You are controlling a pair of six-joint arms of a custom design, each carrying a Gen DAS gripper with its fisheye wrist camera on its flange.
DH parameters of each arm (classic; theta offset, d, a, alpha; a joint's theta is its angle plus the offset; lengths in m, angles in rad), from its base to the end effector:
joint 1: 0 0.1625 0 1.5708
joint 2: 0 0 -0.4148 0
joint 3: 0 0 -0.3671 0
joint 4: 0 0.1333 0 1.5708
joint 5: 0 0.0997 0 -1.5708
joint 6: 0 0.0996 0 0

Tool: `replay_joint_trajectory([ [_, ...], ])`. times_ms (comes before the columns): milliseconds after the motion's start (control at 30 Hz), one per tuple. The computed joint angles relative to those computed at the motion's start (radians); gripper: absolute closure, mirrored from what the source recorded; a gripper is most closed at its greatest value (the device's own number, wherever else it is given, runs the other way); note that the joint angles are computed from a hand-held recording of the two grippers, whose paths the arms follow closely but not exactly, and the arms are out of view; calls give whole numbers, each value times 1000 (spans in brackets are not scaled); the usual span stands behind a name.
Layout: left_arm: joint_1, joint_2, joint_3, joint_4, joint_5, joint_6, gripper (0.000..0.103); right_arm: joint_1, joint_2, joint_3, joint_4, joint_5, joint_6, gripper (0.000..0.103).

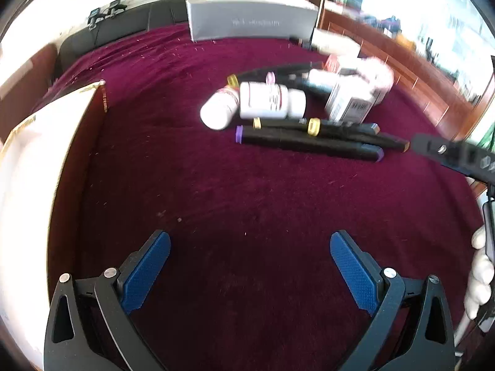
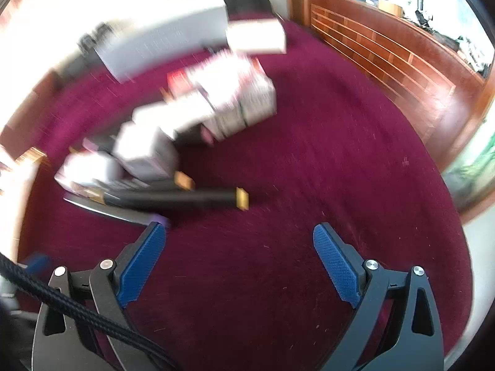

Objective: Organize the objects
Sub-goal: 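Lower the right gripper onto a black marker with a yellow cap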

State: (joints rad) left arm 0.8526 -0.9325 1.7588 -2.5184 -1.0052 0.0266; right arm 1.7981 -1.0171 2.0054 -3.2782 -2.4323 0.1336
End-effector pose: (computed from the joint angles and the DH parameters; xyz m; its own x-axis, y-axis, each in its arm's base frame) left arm -0.2576 -0.5784 0.1542 -0.6608 0.5264 -0.5350 0.6710 0.7337 -0.1068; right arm 0.1774 -0.5110 0.2256 -0.7631 0.4348 0.4781 -0.0685 0.6812 -0.7289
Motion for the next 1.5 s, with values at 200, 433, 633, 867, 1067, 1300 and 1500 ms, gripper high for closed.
replay_joint_trajectory([
  [200,-4,-126,69,-59,-92,29,2,-48,-85,-26,58,333,-95,3],
  [433,23,-116,1,-8,-93,-5,2,-138,-43,-135,311,478,0,4],
  [633,47,-111,-13,6,-110,-56,2,-164,-26,-100,359,800,20,3],
  [867,36,-121,-1,-9,-124,-62,2,11,29,-126,355,273,-66,10],
  [1067,17,-114,5,-21,-118,-74,2,122,87,-102,372,-22,-201,35],
  [1300,17,-119,5,-31,-101,-95,2,82,63,-66,307,6,-231,43],
  [1500,25,-115,0,-22,-116,-127,2,64,81,-84,358,25,-222,43],
])
